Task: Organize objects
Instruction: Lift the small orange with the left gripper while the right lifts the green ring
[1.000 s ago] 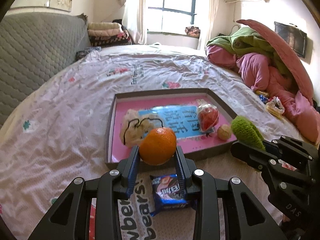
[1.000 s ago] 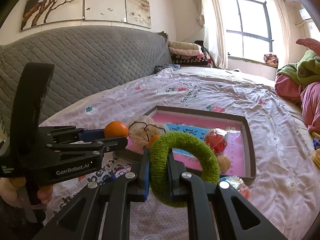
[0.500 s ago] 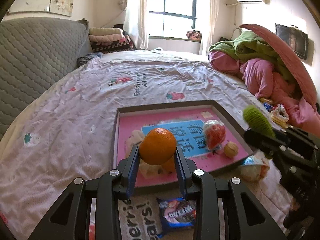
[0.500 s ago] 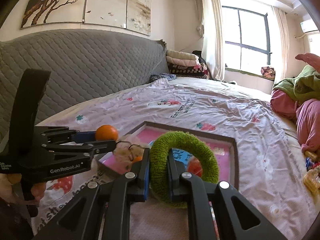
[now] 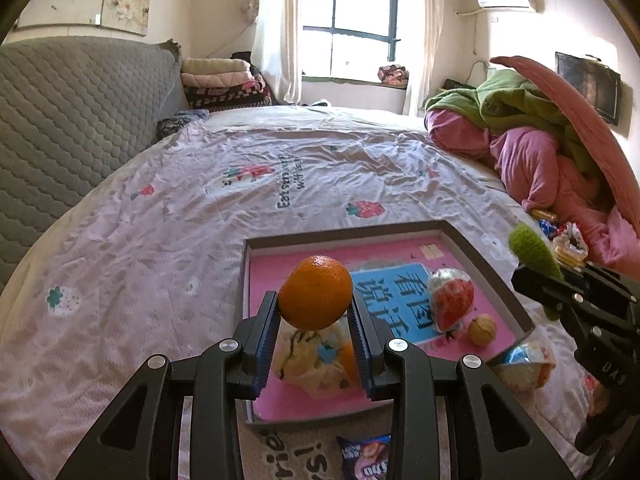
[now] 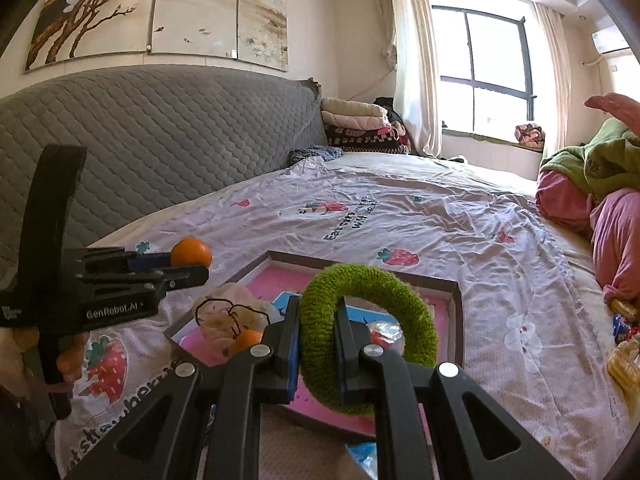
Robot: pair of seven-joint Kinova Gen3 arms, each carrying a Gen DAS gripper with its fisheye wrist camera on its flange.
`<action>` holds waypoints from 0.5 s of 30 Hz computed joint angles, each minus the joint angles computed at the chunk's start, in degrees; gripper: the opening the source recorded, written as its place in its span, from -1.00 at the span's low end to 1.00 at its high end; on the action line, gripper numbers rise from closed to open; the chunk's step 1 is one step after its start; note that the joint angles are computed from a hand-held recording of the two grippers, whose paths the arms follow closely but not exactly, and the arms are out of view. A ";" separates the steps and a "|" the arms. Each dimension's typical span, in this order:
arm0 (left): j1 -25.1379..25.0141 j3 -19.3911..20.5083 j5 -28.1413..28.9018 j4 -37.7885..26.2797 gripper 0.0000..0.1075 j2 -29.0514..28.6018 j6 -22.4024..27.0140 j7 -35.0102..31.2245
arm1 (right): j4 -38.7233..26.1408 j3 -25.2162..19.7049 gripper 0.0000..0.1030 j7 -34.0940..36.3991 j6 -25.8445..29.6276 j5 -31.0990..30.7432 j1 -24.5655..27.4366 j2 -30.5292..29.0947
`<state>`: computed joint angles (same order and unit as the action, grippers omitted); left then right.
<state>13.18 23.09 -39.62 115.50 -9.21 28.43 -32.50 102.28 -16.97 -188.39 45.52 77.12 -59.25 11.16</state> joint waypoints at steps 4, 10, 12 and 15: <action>-0.56 -0.47 -0.54 -0.44 -0.35 -0.03 -0.47 -0.31 | -0.56 0.14 -0.72 0.57 -0.13 0.27 0.01 0.47; -0.73 -1.34 -0.16 -0.40 -0.35 1.14 -0.48 -0.77 | -1.98 0.78 -0.72 3.39 -0.96 -0.45 -0.15 1.84; -0.44 -1.57 -0.60 -0.20 -0.35 1.86 -0.43 -0.37 | -2.45 1.09 -0.72 4.71 -1.58 -1.19 -0.16 2.32; 0.58 -2.07 -1.67 -0.22 -0.35 3.10 0.31 0.48 | -3.01 1.60 -0.72 6.75 -2.48 -2.40 -0.32 2.98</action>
